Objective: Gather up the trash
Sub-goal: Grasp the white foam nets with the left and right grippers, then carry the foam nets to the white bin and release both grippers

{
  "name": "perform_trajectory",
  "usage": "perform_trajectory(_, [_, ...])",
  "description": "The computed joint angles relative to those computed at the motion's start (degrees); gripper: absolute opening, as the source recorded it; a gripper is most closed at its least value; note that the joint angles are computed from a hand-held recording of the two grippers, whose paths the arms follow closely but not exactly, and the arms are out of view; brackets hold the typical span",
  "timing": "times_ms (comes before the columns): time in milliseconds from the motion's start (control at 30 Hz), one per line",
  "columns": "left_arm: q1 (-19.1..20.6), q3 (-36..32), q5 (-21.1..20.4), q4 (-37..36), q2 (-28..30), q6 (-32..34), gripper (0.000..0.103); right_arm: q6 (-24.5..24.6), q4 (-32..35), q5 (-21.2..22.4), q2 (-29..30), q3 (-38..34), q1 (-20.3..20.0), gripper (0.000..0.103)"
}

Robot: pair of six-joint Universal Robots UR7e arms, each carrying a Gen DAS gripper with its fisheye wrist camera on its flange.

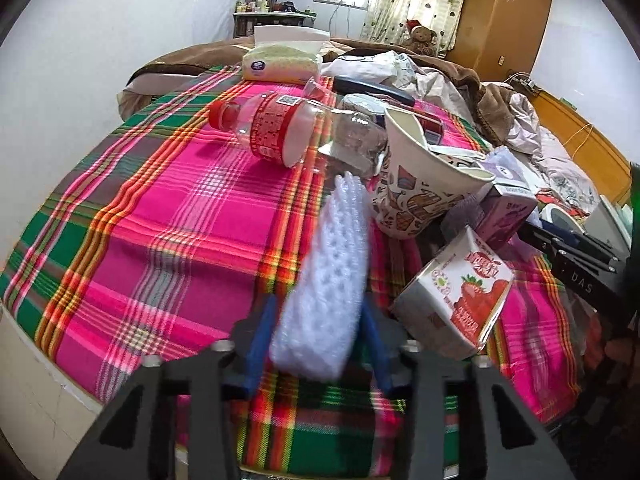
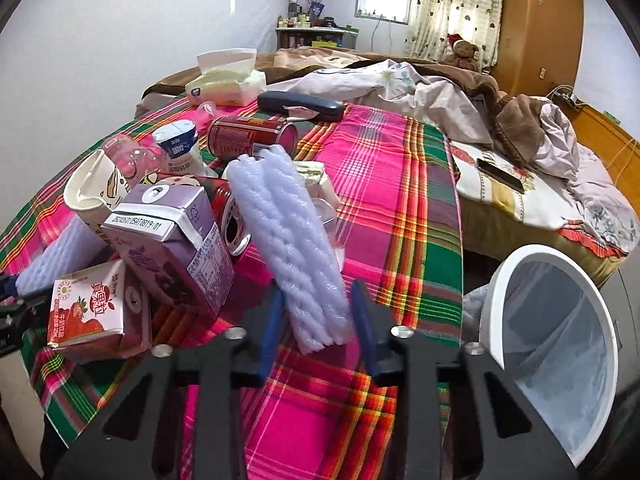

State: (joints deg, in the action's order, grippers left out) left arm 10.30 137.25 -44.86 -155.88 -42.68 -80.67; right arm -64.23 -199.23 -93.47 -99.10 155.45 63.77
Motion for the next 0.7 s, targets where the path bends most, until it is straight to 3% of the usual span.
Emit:
perform_trajectory(67, [0.2, -0.2, 0.1, -0.7, 0.3, 1.1, 0.032, -0.1, 0.5, 0.6, -0.7, 0.2, -0.3, 0.024])
perform_trajectory(233, [-0.2, -0.1, 0.2, -2.8, 0.6, 3.0, 0.031, 0.4, 4.0, 3.3, -3.7, 0.5, -2.0, 0.021])
perform_trajectory(700, [-3.8, -1.9, 3.7, -1.0, -2.0, 6.0, 0.031, 2.9, 14.1, 12.5, -16.4, 1.9, -7.6, 0.021])
